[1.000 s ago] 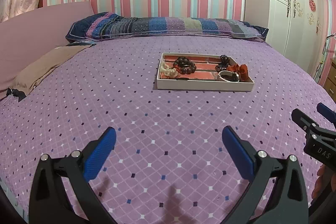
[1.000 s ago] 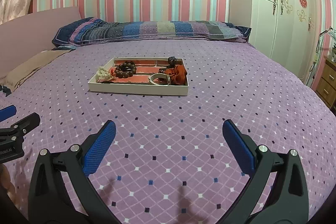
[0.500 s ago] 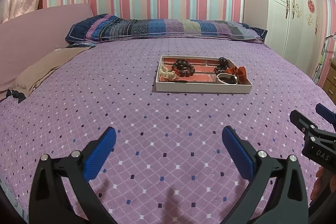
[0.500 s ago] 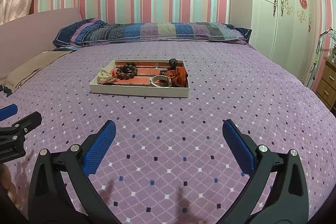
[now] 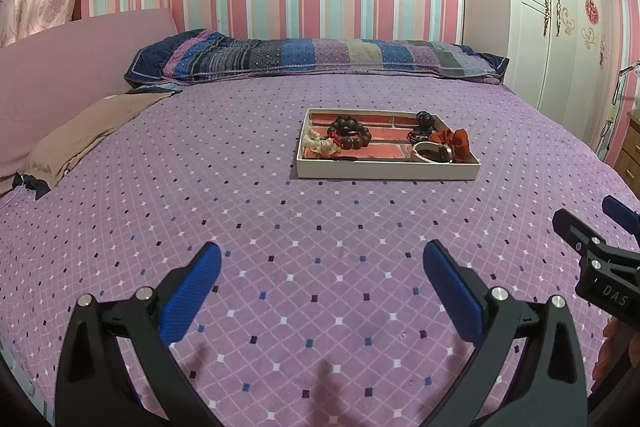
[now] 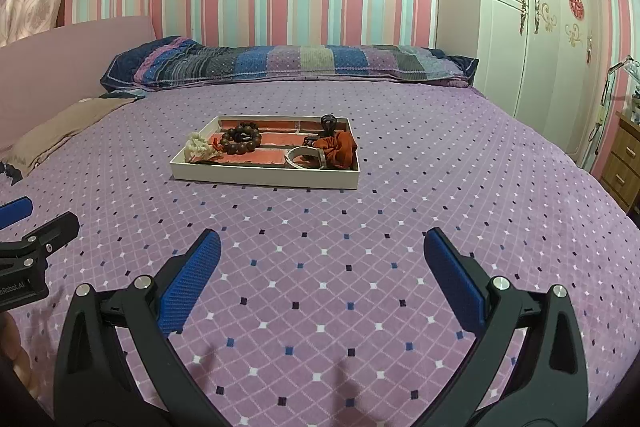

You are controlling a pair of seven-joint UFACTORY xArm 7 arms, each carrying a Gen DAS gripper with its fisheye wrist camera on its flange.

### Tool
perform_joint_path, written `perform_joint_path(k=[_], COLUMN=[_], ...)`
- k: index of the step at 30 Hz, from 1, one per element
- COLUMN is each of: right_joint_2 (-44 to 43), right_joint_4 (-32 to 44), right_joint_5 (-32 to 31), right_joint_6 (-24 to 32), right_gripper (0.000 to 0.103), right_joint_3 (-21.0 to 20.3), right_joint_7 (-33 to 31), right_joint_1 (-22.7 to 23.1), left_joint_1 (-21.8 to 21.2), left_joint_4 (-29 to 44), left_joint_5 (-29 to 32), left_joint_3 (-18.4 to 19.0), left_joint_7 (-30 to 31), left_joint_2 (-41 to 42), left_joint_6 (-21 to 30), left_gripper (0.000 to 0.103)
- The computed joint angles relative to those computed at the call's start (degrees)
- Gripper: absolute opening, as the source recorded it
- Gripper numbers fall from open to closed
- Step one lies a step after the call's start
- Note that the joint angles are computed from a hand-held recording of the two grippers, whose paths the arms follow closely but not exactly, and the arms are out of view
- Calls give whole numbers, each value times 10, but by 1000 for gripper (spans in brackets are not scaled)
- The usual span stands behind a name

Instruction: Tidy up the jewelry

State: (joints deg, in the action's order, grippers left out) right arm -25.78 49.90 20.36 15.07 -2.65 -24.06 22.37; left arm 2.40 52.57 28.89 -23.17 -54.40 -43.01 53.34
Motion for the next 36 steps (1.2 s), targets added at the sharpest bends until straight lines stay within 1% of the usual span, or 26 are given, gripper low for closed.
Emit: perform_joint_path(k=[19,36], right_joint_2=[-2,6], right_joint_4=[-2,1], right_joint_5=[-5,-5], right_joint_6=[-4,-2], right_gripper=[99,99], right_joint_3=[0,2], right_joint_7=[1,4], right_joint_1=[1,0], left_joint_1=[-1,-4], left_joint_4=[-3,-3], left_joint_5=[6,6], left_joint_3=[-3,0], left_joint_7=[-3,10], left_joint_2=[-1,0], left_joint_6=[3,2], left_gripper=[99,99])
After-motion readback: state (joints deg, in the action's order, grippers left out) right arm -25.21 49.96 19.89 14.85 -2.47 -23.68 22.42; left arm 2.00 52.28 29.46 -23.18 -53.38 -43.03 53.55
